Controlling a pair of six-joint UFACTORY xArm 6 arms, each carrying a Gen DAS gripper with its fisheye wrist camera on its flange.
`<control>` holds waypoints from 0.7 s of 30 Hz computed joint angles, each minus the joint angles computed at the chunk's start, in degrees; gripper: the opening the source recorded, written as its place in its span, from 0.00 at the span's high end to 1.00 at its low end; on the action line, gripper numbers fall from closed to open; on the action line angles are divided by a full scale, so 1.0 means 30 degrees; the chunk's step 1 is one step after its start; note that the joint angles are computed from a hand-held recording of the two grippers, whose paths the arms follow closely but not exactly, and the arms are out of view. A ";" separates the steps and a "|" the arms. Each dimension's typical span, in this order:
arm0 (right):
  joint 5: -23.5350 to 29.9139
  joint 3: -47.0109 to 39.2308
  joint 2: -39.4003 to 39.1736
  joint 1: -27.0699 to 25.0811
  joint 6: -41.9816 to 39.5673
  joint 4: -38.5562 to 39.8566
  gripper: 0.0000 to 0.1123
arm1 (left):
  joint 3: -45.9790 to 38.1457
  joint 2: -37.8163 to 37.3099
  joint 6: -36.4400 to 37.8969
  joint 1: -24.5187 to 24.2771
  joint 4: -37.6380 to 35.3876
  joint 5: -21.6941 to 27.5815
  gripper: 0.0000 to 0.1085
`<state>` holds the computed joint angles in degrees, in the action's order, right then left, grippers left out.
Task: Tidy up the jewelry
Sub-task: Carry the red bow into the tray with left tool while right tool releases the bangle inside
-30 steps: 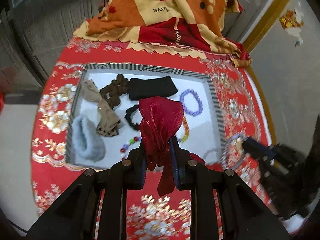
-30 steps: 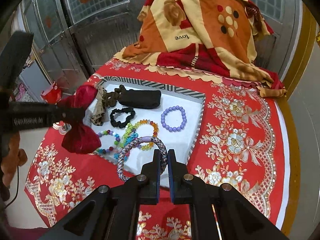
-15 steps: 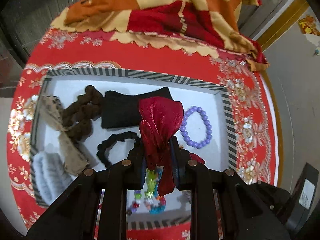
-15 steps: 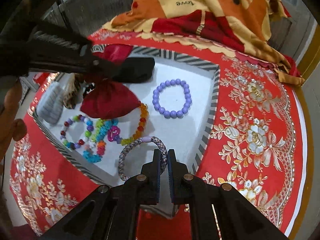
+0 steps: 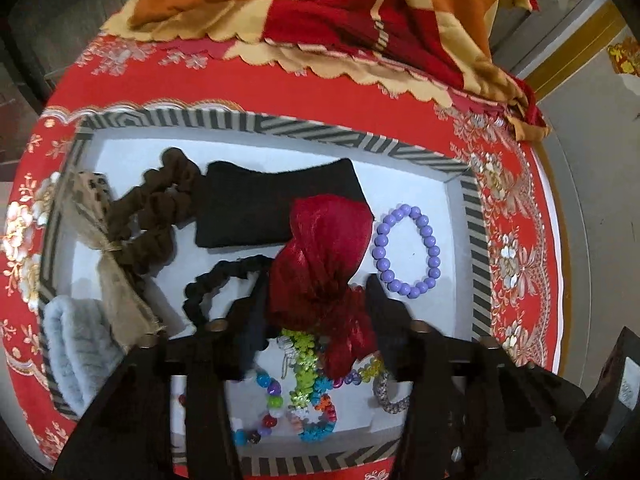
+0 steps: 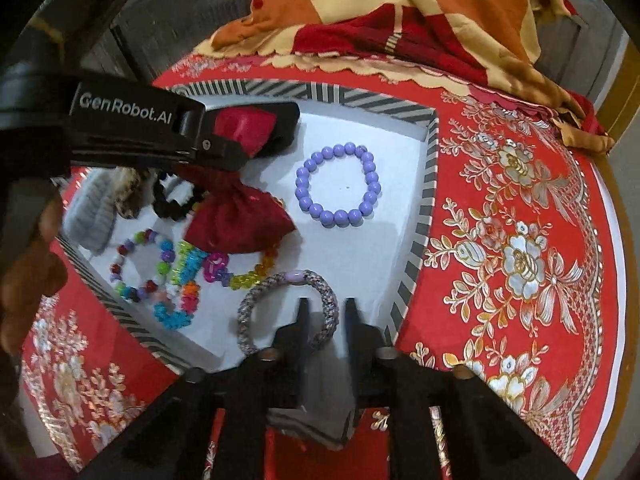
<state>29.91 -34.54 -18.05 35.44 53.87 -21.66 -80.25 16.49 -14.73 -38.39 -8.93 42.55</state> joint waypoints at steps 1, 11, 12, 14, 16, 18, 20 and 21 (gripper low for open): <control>-0.0303 0.0179 -0.0244 0.0037 -0.0003 0.0127 0.73 | 0.0323 -0.0306 -0.0273 -0.0025 0.0322 -0.0258 0.45; 0.1253 0.1299 -0.3850 0.1763 0.5710 -0.3661 0.72 | 0.4551 -0.4514 -0.2557 -0.0210 0.3876 -0.1861 0.45; 0.1475 0.1354 -0.4049 0.1904 0.6201 -0.4056 0.72 | 0.5129 -0.5084 -0.2917 -0.0202 0.4285 -0.2052 0.45; 0.2207 0.1312 -0.4373 0.2304 0.7211 -0.4697 0.72 | 0.5896 -0.5878 -0.3556 -0.0249 0.5175 -0.2211 0.45; 0.2494 0.1209 -0.4553 0.2525 0.7750 -0.4702 0.72 | 0.6729 -0.6790 -0.4081 -0.0268 0.5992 -0.2377 0.45; 0.2977 0.0951 -0.4662 0.2842 0.8704 -0.5231 0.72 | 0.7470 -0.7656 -0.4568 -0.0275 0.6638 -0.2503 0.45; 0.3211 0.0715 -0.4727 0.3222 0.9826 -0.5923 0.72 | 0.8098 -0.8455 -0.5079 -0.0252 0.7207 -0.2525 0.45; 0.3019 0.0642 -0.4727 0.3301 1.0219 -0.6116 0.72 | 0.8429 -0.8845 -0.5133 -0.0216 0.7331 -0.2674 0.45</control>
